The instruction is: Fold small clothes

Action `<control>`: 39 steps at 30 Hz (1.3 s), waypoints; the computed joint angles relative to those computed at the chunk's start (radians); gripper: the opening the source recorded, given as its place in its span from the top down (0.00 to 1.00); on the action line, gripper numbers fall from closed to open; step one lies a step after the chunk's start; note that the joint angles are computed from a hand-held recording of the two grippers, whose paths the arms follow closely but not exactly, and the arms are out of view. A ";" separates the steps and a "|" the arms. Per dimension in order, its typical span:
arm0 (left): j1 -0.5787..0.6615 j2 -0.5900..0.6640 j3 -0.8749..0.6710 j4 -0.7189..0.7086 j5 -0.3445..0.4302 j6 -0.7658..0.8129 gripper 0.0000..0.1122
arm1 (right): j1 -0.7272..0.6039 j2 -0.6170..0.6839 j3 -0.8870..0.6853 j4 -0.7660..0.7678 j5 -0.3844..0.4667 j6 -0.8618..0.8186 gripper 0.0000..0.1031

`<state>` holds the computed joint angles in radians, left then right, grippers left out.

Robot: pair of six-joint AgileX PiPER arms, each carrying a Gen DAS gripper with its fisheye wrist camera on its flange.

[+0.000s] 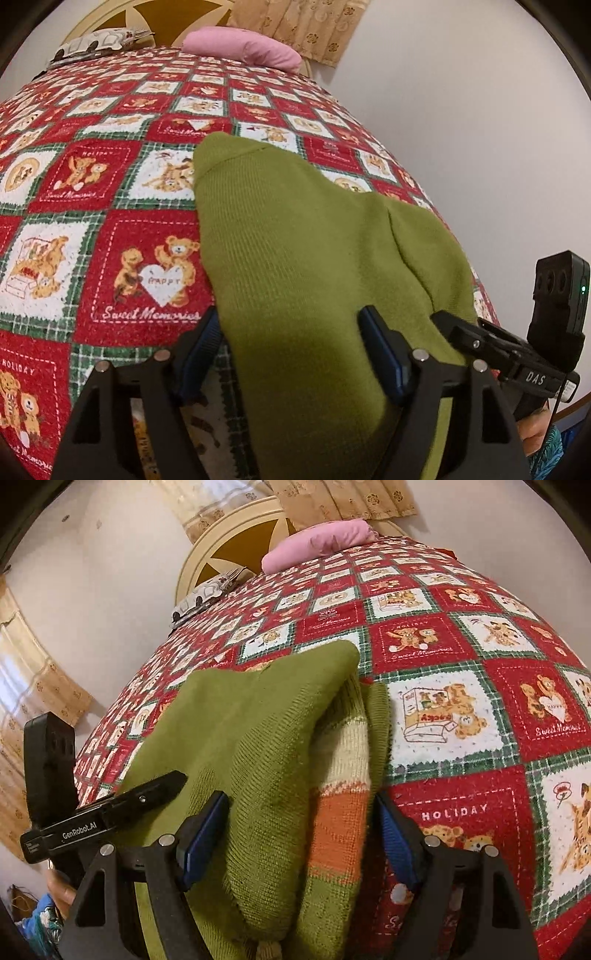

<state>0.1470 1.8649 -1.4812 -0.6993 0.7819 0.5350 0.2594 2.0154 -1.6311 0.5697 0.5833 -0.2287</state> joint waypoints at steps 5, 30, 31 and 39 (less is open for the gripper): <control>-0.006 0.000 0.001 -0.011 -0.004 0.019 0.37 | 0.008 0.002 -0.006 -0.006 -0.002 0.002 0.50; -0.005 -0.042 0.042 -0.013 -0.039 0.022 0.55 | 0.338 -0.024 -0.085 -1.160 0.121 1.065 0.73; -0.005 -0.042 0.041 -0.010 -0.040 0.019 0.55 | 0.361 -0.006 -0.111 -1.212 0.163 1.091 0.73; 0.073 -0.098 0.091 -0.131 0.025 0.092 0.63 | 0.522 -0.015 -0.119 -1.498 0.301 1.248 0.74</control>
